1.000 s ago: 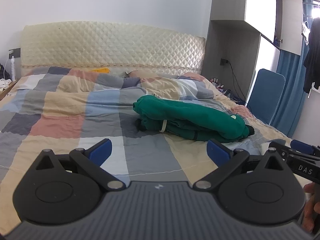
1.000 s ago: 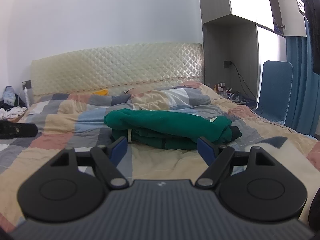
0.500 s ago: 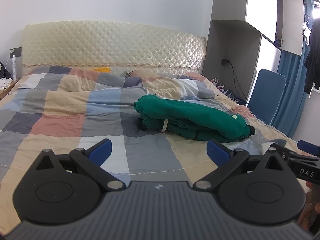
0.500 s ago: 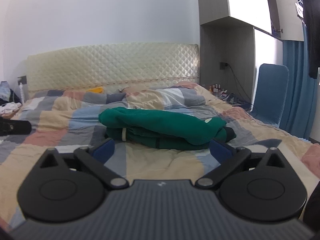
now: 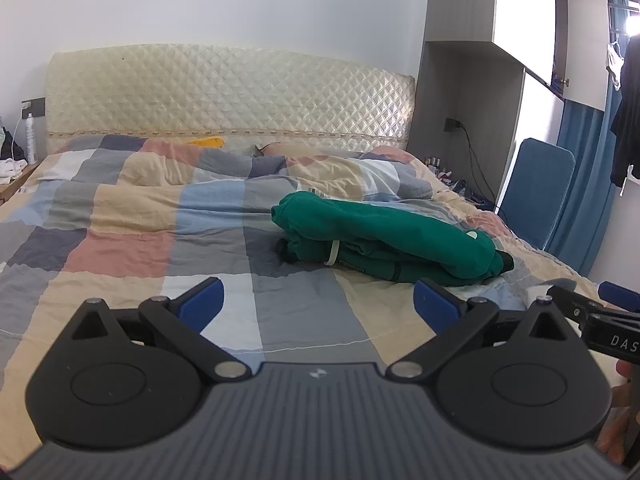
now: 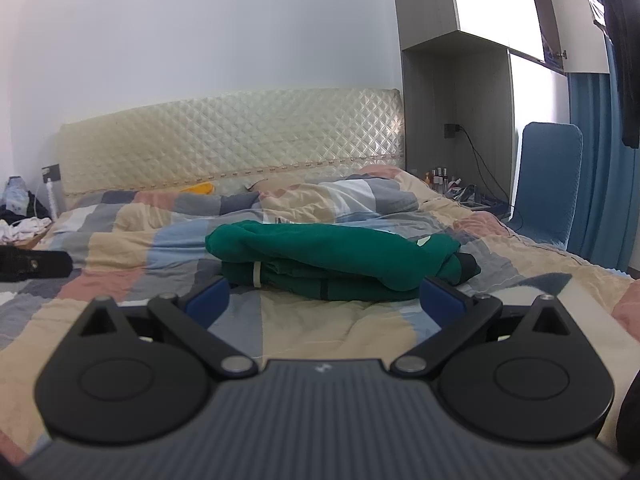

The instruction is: Fold large clothes

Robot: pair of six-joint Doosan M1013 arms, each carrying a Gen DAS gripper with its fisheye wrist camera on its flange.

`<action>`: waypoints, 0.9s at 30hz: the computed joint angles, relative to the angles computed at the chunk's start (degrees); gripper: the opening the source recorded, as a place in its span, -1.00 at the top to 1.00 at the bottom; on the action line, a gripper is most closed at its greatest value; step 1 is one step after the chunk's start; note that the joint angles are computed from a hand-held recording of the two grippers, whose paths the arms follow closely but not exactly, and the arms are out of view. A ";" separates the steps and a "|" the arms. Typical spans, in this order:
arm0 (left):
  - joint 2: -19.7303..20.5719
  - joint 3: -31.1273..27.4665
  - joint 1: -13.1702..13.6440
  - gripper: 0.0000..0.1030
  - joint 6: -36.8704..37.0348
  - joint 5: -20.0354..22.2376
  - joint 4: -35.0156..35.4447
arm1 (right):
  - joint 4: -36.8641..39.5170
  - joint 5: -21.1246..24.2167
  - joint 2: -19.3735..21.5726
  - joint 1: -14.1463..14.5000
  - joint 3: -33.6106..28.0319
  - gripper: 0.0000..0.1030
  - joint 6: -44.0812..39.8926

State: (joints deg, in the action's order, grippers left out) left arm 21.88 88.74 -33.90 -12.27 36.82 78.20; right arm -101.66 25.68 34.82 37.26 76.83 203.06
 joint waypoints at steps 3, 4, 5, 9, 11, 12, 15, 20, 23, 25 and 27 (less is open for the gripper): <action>-0.08 0.11 0.03 -0.99 0.14 0.00 -0.05 | -0.09 0.03 -0.02 0.00 0.03 -1.00 -0.02; -0.10 0.12 0.04 -0.99 0.04 -0.11 0.02 | -0.15 -0.01 -0.04 -0.02 0.05 -1.00 -0.02; -0.12 0.17 0.06 -0.99 -0.14 -0.33 0.32 | -0.17 -0.04 -0.06 -0.03 0.07 -1.00 0.04; -0.29 0.50 0.00 -0.99 -0.56 -0.52 0.99 | -0.22 -0.20 -0.12 -0.05 0.11 -1.00 0.34; -0.32 0.55 -0.02 -0.99 -0.84 -0.49 1.12 | -0.90 -0.19 -0.14 -0.15 0.19 -1.00 1.12; -0.32 0.54 -0.03 -0.99 -0.68 -0.44 1.12 | -1.07 -0.35 -0.17 -0.20 0.23 -1.00 1.34; -0.35 0.59 0.04 -0.99 -0.52 -0.55 0.99 | -1.10 -0.75 -0.21 -0.32 0.23 -1.00 1.48; -0.37 0.59 0.03 -0.99 -0.40 -0.67 1.04 | -1.20 -0.70 -0.16 -0.31 0.18 -1.00 1.78; -0.41 0.57 -0.05 -0.99 0.09 -0.33 0.91 | -1.62 -0.91 -0.23 -0.42 0.33 -1.00 2.61; -0.52 0.65 -0.10 -0.99 0.02 -0.43 0.89 | -1.33 -1.09 -0.21 -0.46 0.26 -1.00 2.38; -0.57 0.66 -0.14 -0.99 0.08 -0.43 0.84 | -1.42 -1.12 -0.21 -0.45 0.29 -1.00 2.32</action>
